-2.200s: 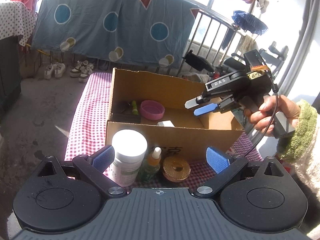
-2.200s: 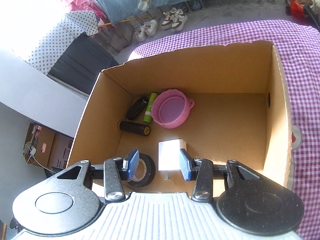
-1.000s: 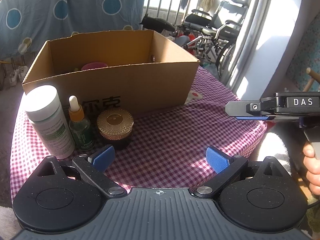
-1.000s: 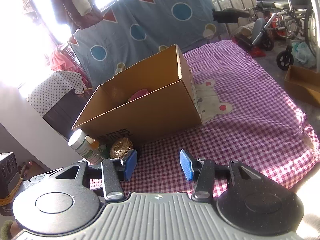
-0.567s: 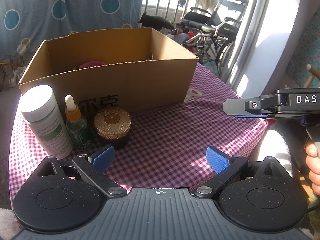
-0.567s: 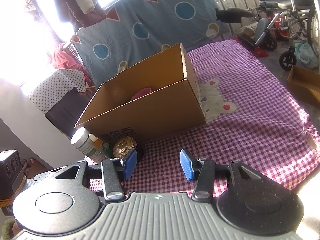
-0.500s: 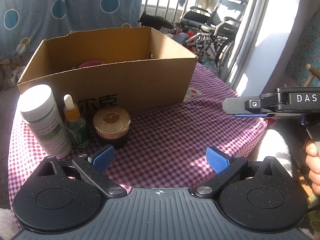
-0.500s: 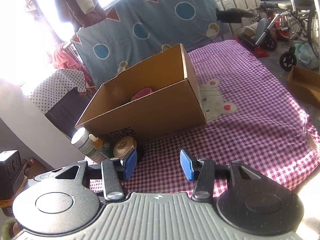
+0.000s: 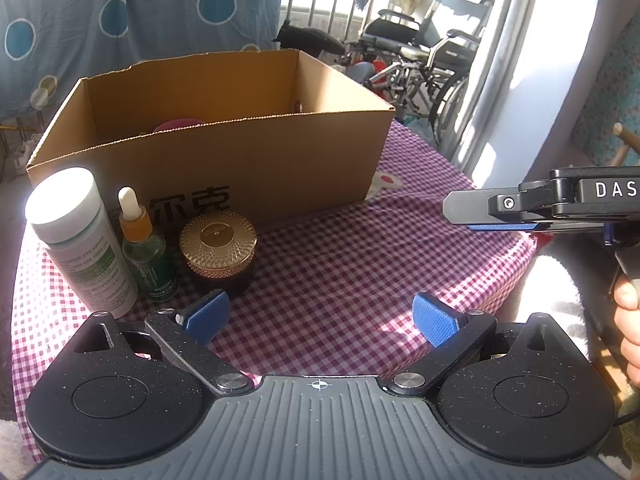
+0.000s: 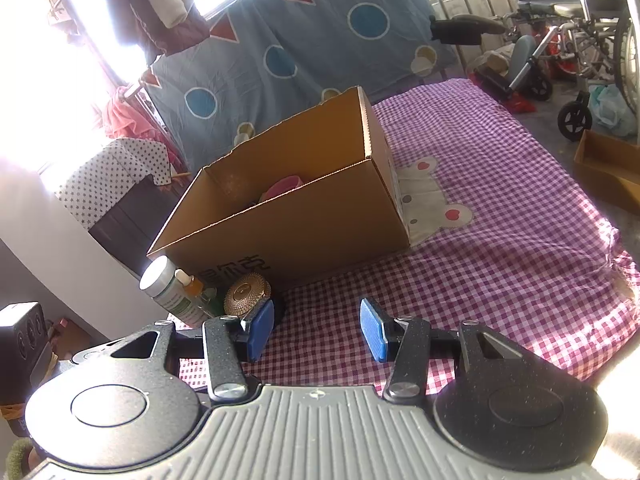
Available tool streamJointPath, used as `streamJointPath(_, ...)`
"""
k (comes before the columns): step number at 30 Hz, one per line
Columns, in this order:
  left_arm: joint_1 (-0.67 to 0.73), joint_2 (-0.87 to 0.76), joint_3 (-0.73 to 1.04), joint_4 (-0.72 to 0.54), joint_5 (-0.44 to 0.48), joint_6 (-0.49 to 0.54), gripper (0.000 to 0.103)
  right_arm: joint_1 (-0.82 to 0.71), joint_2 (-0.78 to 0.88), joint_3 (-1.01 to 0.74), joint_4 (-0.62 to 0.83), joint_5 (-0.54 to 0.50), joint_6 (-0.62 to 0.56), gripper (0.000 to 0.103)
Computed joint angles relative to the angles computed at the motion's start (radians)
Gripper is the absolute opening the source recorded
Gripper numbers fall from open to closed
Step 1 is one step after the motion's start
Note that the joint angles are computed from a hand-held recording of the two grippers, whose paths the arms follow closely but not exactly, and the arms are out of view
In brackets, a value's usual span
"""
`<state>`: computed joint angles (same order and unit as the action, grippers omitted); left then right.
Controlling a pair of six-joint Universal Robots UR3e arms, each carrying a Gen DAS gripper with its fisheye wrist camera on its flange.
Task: Organize rigid objects
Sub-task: 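Move the open right gripper toward the gold-patterned jar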
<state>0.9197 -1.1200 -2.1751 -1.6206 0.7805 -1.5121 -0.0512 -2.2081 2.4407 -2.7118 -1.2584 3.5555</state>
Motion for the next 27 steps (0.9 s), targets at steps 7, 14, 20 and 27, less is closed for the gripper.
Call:
streamJointPath(7, -0.016, -0.025, -0.025, 0.082, -0.002, -0.042, 0.099, 0.027, 0.078, -0.020, -0.049, -0.011, 0.009, 0.051)
streamJointPath(14, -0.001, 0.009, -0.119, 0.220, -0.055, -0.083, 0.097, 0.039, 0.259, -0.087, -0.147, 0.050, -0.021, 0.051)
streamJointPath(20, 0.005, 0.009, -0.215, 0.424, -0.091, -0.168, 0.090, 0.103, 0.529, -0.249, -0.250, 0.086, -0.054, 0.051)
streamJointPath(27, -0.067, -0.162, -0.233, 0.727, -0.080, -0.337, 0.075, 0.133, 0.753, -0.419, -0.263, 0.139, -0.086, 0.044)
